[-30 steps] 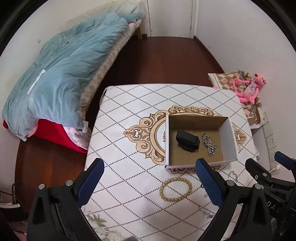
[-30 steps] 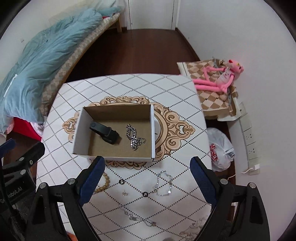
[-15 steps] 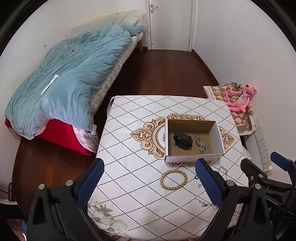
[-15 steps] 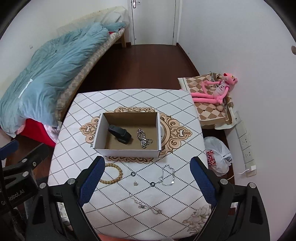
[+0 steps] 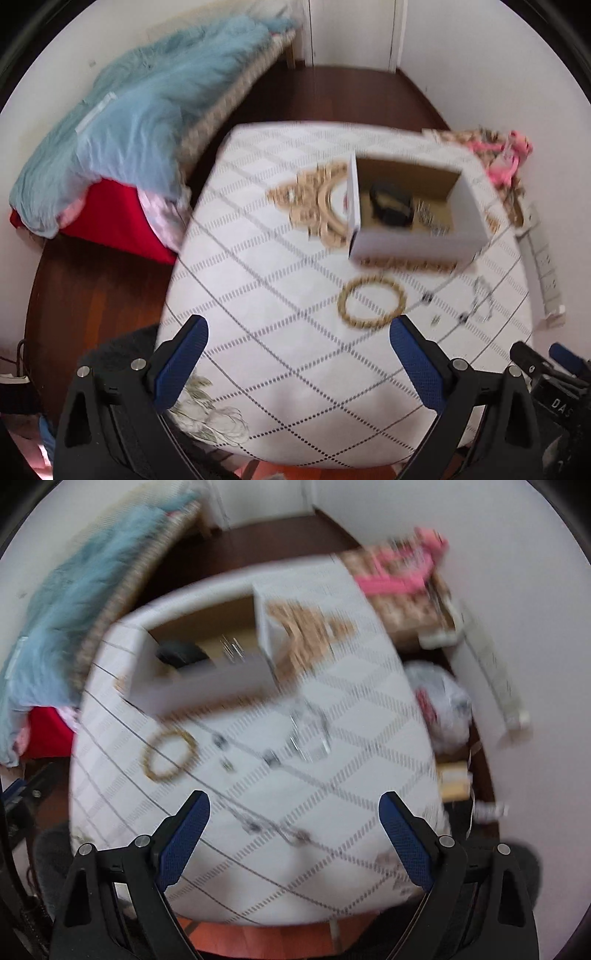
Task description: Organize jewelry
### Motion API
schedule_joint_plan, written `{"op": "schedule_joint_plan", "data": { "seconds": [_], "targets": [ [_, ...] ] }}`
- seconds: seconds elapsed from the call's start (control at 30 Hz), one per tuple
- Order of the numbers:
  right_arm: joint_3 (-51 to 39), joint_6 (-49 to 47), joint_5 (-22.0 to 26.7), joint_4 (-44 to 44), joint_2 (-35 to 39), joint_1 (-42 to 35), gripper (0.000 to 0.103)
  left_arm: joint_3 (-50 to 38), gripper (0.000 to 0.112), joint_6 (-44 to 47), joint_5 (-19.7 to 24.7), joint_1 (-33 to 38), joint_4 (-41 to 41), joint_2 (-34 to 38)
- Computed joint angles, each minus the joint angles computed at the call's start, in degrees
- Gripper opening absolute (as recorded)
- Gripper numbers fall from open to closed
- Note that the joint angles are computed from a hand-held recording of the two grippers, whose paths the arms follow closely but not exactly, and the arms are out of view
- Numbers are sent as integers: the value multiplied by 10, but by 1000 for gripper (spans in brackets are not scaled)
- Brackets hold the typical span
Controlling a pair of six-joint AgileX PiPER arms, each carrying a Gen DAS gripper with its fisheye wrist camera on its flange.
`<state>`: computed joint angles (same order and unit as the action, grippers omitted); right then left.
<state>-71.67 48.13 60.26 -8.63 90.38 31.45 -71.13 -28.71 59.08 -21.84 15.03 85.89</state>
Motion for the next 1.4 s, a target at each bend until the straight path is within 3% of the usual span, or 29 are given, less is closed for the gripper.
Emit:
{"op": "schedule_joint_plan", "data": {
  "seconds": [0.07,0.23,0.37,0.43,0.5,0.53,0.8,1.1,1.23,1.33,1.4],
  "targets": [
    [67,15,-42,15,-6,-8,91,32,100,-7,-14,-3,5,9],
    [179,58,-154,24,-6,-9,69,85,100,-23,-49,-12,20,17],
    [215,101,-216,1,-7,9,55,105,100,-22,-65,-10,17,23],
    [219,150,-219,-50,-4,35,49,111,100,-24,-71,-10,18,29],
    [214,189,-211,-91,3,56,30,114,100,-25,-74,-11,20,32],
    [213,207,-208,-111,7,67,12,115,100,-26,-75,-11,21,35],
    [218,221,-229,-109,-35,49,10,104,100,-4,-89,17,-2,62],
    [160,154,-228,-90,-19,-1,10,5,100,122,-101,78,-149,168],
    [144,147,-233,-84,1,-6,10,-35,72,150,-97,74,-163,213],
    [136,140,-234,-74,10,-9,10,-45,56,138,-109,54,-119,223],
    [134,134,-236,-66,14,-10,10,-35,20,146,-131,48,-113,215]
  ]
}}
